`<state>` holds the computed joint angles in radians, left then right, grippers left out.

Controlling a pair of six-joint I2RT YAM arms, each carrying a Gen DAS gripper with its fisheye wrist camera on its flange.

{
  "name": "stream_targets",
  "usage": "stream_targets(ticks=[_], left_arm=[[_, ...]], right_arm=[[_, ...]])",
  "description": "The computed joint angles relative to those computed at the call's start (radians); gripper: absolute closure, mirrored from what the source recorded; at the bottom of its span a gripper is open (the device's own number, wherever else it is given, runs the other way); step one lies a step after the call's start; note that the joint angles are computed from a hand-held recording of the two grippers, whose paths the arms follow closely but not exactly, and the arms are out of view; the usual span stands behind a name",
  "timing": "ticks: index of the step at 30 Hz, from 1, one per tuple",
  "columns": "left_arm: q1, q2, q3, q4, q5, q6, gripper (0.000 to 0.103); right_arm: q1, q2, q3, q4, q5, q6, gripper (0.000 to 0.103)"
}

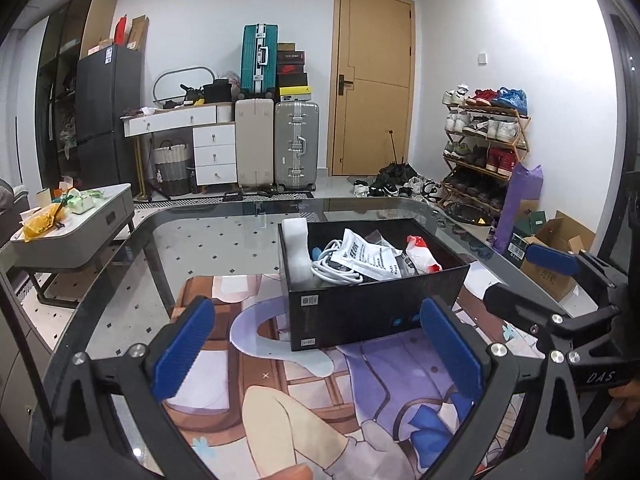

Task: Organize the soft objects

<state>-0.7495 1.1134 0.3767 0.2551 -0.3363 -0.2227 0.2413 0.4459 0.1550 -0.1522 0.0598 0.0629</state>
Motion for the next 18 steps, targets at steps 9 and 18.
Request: stream_targets(ticks=[9, 18], left_arm=[[-0.038, 0.026, -0.028, 0.038, -0.061, -0.002, 0.000], [-0.035, 0.016, -0.036, 0.039, -0.067, -0.016, 0.000]], right_arm=[[-0.019, -0.044, -0.034, -0.008, -0.023, 0.004, 0.001], [0.024, -0.104, -0.057, -0.026, 0.019, -0.005, 0.001]])
